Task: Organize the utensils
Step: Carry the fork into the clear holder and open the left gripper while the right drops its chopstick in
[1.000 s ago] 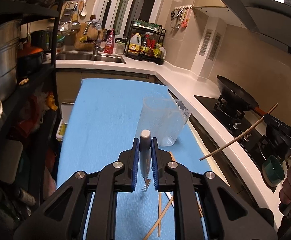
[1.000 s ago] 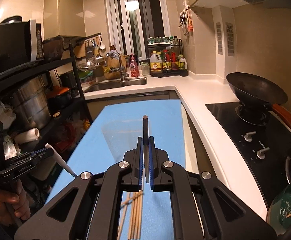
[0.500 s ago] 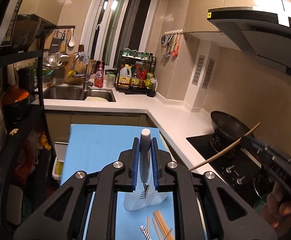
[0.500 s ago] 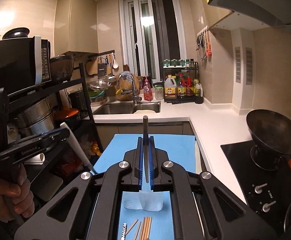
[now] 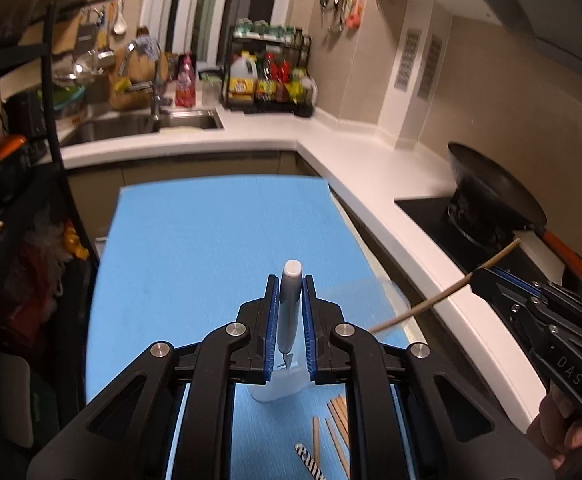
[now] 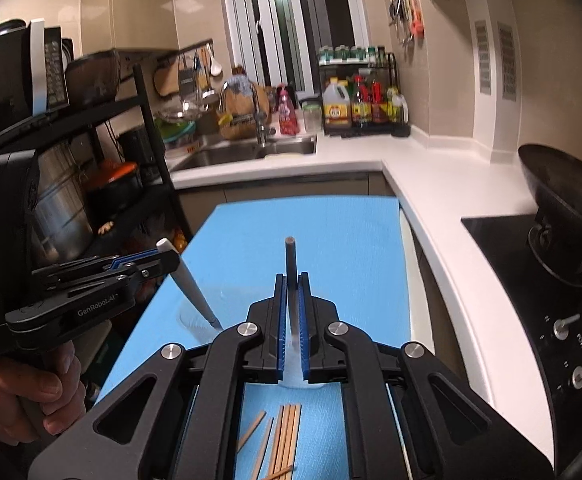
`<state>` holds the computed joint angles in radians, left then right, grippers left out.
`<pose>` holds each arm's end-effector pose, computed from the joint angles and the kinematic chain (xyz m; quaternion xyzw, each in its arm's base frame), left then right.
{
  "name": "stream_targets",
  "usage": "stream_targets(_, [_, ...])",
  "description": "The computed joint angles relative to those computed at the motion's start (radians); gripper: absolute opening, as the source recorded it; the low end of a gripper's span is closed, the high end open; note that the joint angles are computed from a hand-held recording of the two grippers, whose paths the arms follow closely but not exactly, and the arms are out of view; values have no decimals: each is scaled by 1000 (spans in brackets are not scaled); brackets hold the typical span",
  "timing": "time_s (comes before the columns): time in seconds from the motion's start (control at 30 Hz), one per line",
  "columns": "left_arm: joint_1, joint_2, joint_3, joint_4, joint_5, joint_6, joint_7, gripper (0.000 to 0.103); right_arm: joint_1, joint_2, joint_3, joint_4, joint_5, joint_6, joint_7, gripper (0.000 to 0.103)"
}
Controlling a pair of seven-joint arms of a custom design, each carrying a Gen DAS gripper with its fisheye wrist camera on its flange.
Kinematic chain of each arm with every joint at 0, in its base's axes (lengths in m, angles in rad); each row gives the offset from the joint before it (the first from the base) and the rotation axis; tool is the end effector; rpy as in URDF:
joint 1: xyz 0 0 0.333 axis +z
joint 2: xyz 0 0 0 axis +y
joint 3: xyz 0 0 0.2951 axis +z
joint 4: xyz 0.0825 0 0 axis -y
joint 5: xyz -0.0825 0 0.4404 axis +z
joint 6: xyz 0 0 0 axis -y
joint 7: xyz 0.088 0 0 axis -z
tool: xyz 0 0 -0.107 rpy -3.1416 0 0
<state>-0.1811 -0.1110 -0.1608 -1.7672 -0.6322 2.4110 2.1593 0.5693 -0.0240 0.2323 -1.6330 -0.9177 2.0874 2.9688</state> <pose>0.5936 -0.2205 0.6625 -0.4083 0.7982 -0.4287 0.1108 0.4770 0.4387 0.6604 -0.5151 0.7116 -0.3419 0.3339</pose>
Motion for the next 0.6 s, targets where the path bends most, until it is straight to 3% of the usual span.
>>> stream_targets(0.03, [1, 0, 1, -3, 5, -7, 1, 41, 0, 6, 0, 4, 13, -7, -10, 13])
stream_targets(0.07, [1, -9, 2, -15, -1, 5, 8, 47, 3, 10, 1, 6, 19, -19, -12, 17])
stream_targets(0.13, [1, -35, 13, -37, -38, 15, 41, 48, 9, 7, 4, 4, 14, -43, 2, 29])
stream_targets(0.27, [-3, -112, 38, -100, -102, 43, 88, 48, 22, -1, 14, 15, 11, -99, 5, 30])
stream_targets(0.37, [-11, -183, 63, -165, -139, 51, 124, 47, 36, -16, 29, 17, -15, -144, 11, 30])
stream_targets(0.47, [-21, -281, 88, -267, -161, 68, 164, 39, 54, -54, 54, -14, -51, -181, 34, 30])
stream_targets(0.6, [-49, -435, 134, -451, -191, 68, 233, 20, 75, -133, 106, -110, -85, -225, 121, 28])
